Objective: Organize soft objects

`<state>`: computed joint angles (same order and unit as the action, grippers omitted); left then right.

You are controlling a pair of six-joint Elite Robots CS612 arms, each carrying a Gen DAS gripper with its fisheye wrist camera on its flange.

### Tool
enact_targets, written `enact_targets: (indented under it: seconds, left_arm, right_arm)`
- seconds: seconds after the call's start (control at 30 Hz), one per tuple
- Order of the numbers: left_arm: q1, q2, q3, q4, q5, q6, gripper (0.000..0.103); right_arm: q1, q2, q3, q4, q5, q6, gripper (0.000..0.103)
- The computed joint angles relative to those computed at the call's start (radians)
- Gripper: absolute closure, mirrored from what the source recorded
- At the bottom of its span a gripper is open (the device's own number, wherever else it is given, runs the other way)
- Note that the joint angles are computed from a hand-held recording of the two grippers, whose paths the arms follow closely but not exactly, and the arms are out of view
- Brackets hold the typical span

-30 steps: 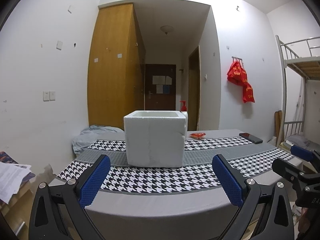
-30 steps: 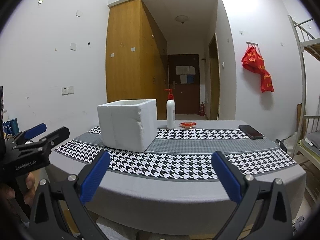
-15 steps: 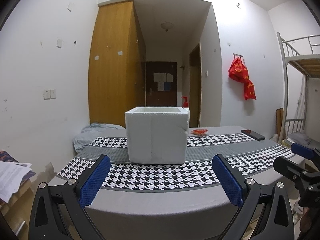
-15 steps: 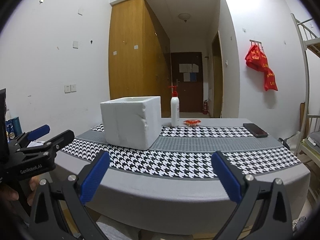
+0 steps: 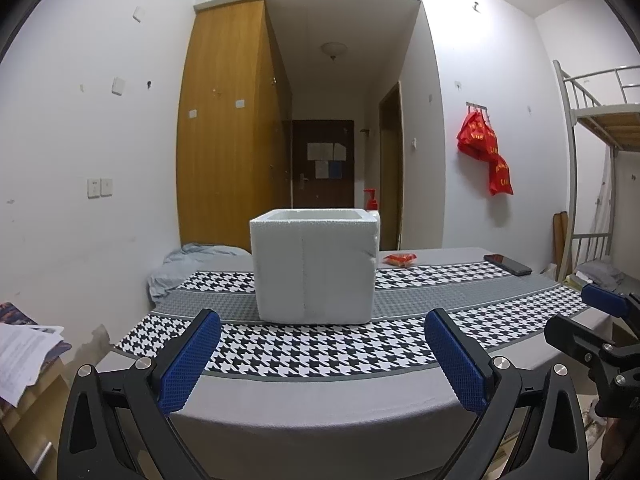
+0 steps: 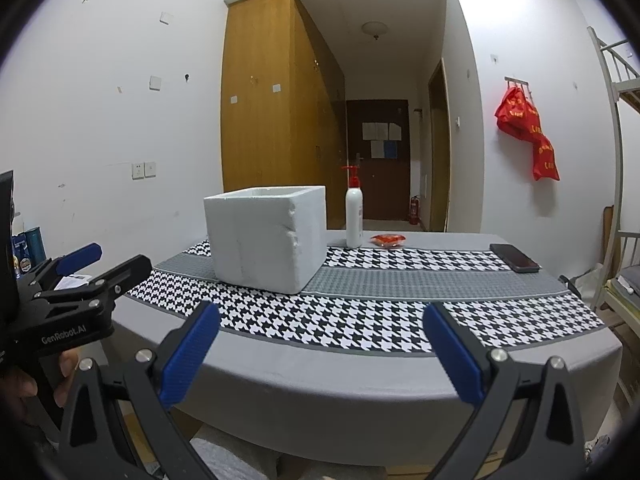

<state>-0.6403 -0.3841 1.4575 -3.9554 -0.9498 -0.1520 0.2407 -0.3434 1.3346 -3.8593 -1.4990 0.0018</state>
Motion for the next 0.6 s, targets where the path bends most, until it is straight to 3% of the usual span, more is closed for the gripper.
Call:
enact_targets:
  seconds: [0.6]
  left_arm:
    - [0.002, 0.000, -0.001, -0.001, 0.000, 0.003, 0.001]
  right_arm:
    - [0.003, 0.001, -0.002, 0.005, -0.005, -0.012, 0.000]
